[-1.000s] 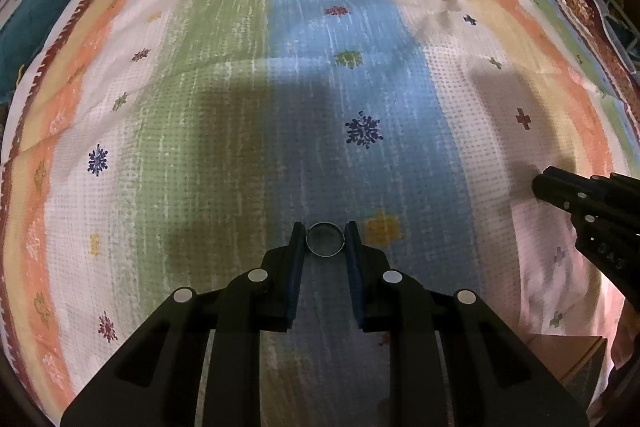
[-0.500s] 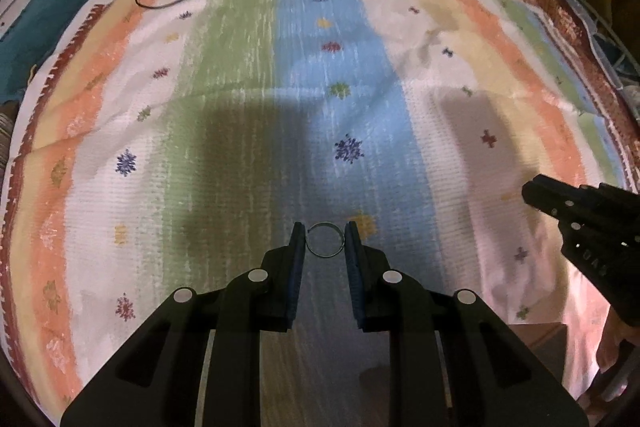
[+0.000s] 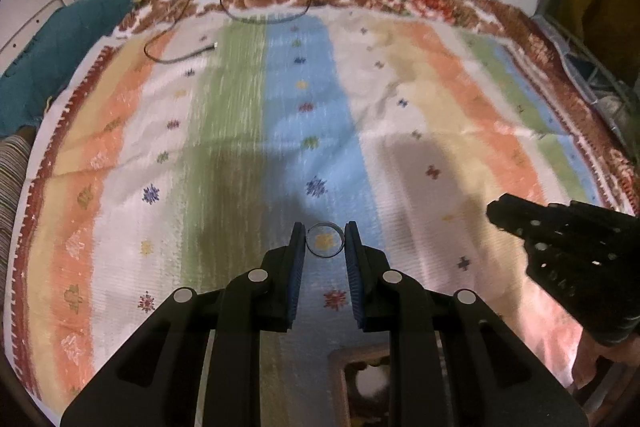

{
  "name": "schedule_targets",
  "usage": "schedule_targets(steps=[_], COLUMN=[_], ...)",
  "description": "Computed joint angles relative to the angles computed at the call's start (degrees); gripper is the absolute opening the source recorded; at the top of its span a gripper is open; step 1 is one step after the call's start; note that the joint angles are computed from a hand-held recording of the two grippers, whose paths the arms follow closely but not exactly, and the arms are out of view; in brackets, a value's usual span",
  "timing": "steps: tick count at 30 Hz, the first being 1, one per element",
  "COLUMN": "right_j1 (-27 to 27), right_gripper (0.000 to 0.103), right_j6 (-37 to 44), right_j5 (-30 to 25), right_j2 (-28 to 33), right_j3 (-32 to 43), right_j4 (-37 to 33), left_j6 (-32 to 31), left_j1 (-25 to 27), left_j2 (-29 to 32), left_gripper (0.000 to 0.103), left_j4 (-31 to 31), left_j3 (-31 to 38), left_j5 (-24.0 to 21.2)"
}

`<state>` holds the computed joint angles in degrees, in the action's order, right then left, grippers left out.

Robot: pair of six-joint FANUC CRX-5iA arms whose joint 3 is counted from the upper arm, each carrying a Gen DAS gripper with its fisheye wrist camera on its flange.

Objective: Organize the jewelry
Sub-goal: 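Carry ring and charm over the tin, drop them in and open both tools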

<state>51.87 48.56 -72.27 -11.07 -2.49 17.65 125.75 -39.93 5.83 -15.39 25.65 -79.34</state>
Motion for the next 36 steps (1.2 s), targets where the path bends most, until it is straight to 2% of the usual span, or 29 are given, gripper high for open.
schedule_targets(steps=[4, 10, 36], right_j1=[1.7, 6.9, 15.8], right_gripper=[0.014, 0.014, 0.014], right_j6=[-1.3, -4.0, -10.4], right_j5=[0.4, -0.1, -0.3], right_j2=[-2.1, -4.7, -13.2], right_j3=[-0.6, -2.6, -7.3], right_j4=[0.9, 6.9, 9.7], left_j6=[0.4, 0.6, 3.5], left_j1=[-2.3, -4.4, -11.5], left_j2=[-0.4, -0.8, -4.8], left_gripper=[0.019, 0.019, 0.020], left_j4=[-2.3, -3.2, -9.1], left_j3=[1.3, 2.3, 2.6], left_j5=[-0.5, -1.1, -1.5])
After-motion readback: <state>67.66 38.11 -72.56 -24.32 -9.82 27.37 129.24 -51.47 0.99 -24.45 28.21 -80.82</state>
